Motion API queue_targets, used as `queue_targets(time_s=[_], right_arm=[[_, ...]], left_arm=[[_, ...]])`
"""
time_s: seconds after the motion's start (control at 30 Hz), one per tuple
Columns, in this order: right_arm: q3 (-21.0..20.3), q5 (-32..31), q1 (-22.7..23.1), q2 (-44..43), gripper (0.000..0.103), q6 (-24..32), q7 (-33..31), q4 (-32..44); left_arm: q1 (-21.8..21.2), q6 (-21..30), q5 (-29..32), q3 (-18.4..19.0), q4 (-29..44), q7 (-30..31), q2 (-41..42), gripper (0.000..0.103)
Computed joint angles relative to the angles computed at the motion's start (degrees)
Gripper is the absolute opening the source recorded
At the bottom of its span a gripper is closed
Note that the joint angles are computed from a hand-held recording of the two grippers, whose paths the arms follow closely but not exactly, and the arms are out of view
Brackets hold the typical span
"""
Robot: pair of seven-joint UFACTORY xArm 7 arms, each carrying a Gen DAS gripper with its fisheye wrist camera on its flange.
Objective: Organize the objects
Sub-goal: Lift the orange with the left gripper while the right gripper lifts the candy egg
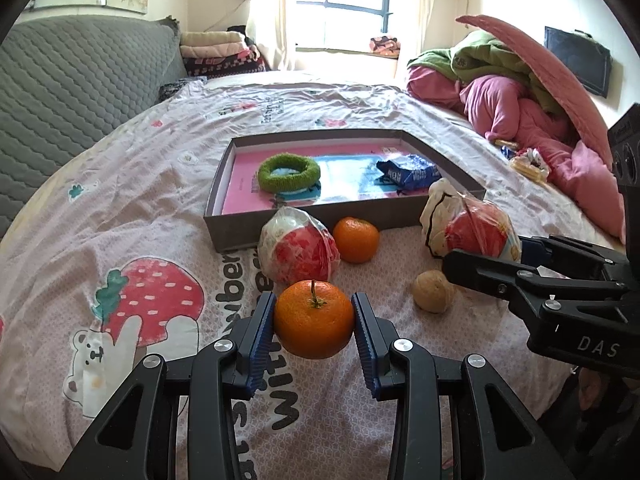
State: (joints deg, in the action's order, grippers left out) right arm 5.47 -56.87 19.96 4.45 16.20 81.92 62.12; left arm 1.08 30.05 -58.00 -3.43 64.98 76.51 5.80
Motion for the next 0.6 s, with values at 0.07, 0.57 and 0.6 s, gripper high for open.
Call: queue_targets(time_s=[0.07,0.57,0.6], right_arm=[[0.00,-2.20,0.33,-0.73,0.052,1.52,1.93,-0.28],[2.79,-8.89,-0.27,-3.18,0.052,5.20,6.18,-1.78],[2.88,-9.36,-0.30,-3.16,0.052,5.22,6.59,-1.69]], left_arm=[[0.19,0.24,-1.04,0.01,-0.21,0.84,-0.38,0.039],[-0.83,-0.84,-6.62,0.77,-2.22,7.02,-2.82,0.039],[-0.93,-0.94,-6.87,0.88,-2.26,7.21,-2.92,0.039]])
